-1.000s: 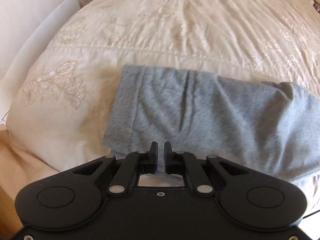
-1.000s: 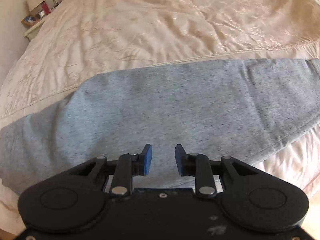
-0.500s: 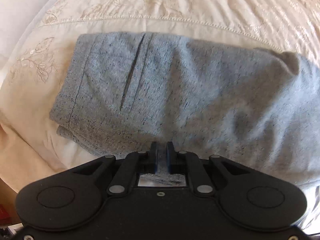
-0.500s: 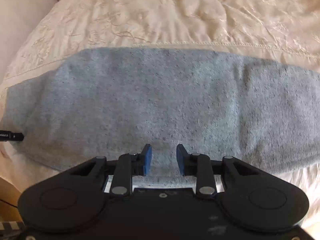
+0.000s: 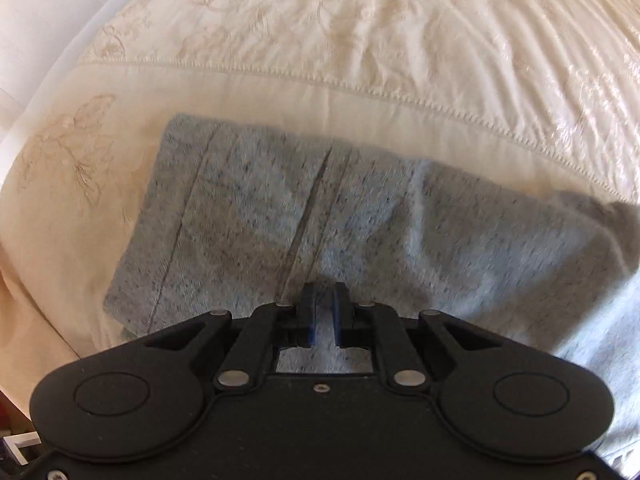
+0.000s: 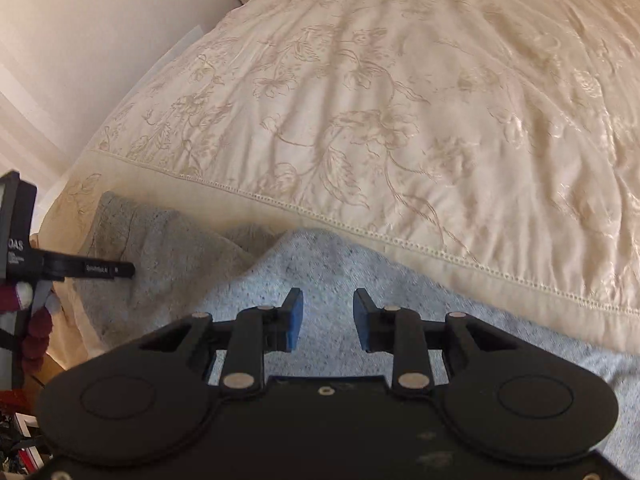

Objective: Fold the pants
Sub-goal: 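Grasp the folded trouser edge with the left tool while the right tool closes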

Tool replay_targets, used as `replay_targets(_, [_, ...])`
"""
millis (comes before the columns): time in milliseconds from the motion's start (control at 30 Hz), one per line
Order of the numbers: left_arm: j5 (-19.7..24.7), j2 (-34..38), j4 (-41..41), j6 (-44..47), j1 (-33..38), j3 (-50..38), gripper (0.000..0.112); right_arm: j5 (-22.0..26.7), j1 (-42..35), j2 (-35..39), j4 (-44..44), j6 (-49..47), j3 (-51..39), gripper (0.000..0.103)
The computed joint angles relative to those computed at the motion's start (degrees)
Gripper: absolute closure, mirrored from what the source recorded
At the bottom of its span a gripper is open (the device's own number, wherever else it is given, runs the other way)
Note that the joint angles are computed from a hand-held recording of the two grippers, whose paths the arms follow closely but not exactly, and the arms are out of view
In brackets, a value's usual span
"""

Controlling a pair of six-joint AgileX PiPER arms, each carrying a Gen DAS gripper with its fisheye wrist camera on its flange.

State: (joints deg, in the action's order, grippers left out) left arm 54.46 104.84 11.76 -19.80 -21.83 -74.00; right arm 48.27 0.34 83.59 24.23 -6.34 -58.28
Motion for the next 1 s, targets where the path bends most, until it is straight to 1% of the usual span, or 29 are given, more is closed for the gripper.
replay_targets(33, [-1.48, -0.53, -0.80, 1.76, 0.52, 2.14, 0.096, -0.23, 0.50, 1.81, -0.08, 0.32, -1.38, 0.072])
replay_targets(100, [-4.43, -2.11, 0.85, 2.28, -0.39, 5.47, 0.096, -0.60, 1.43, 6.71, -0.57, 0.57, -5.19, 0.072])
replay_targets(200, [-5.63, -2.64, 3.72, 2.16, -2.22, 7.13, 0.096, 0.28, 2.77, 13.87, -1.39, 1.19, -11.69, 0.071])
replay_targets(267, [-6.09, -2.67, 3.80, 2.28, -2.31, 7.48, 0.097, 1.85, 3.71, 18.49, -1.39, 1.05, -16.45, 0.069])
replay_targets(367, [-6.96, -2.78, 1.90, 3.54, -1.15, 7.78, 0.098, 4.10, 5.47, 24.18, -0.41, -1.68, -22.73, 0.069])
replay_targets(400, [-7.35, -2.89, 0.92, 4.11, -0.53, 7.94, 0.098, 5.50, 6.28, 26.51, 0.20, -3.12, -25.21, 0.069])
replay_targets(567, [-8.28, -3.15, -2.97, 7.49, 1.68, 8.24, 0.097, 11.48, 9.39, 33.35, 1.04, -5.44, -31.79, 0.069])
replay_targets(600, [-8.41, -3.16, -3.60, 8.14, 2.12, 8.27, 0.097, 12.57, 9.36, 33.94, 2.60, -6.73, -32.19, 0.073])
replay_targets(633, [-8.53, -3.21, -3.95, 8.36, 2.28, 8.36, 0.097, 12.26, 9.11, 33.62, 4.68, -8.63, -31.45, 0.094])
replay_targets(667, [-8.85, -3.20, -4.38, 8.86, 2.67, 8.51, 0.097, 11.96, 8.97, 32.54, 6.08, -9.53, -30.32, 0.100])
replay_targets(733, [-9.20, -3.15, -4.75, 9.65, 3.16, 8.39, 0.097, 9.51, 8.70, 28.51, 6.87, -9.23, -27.16, 0.100])
replay_targets(833, [-10.46, -3.41, -4.98, 11.16, 3.74, 8.84, 0.097, 1.88, 7.50, 22.17, 3.05, -1.83, -22.92, 0.101])
replay_targets(900, [-12.11, -3.97, -5.46, 11.98, 3.92, 10.15, 0.097, 0.20, 5.22, 21.97, 2.56, 2.93, -22.63, 0.102])
replay_targets(967, [-12.99, -5.24, -5.49, 12.39, 3.81, 11.69, 0.097, -0.86, 5.37, 23.03, -1.59, 7.92, -23.05, 0.102])
replay_targets(1000, [-12.99, -5.92, -5.26, 12.54, 3.89, 12.29, 0.097, -1.73, 6.28, 23.44, -5.55, 10.93, -23.21, 0.102])
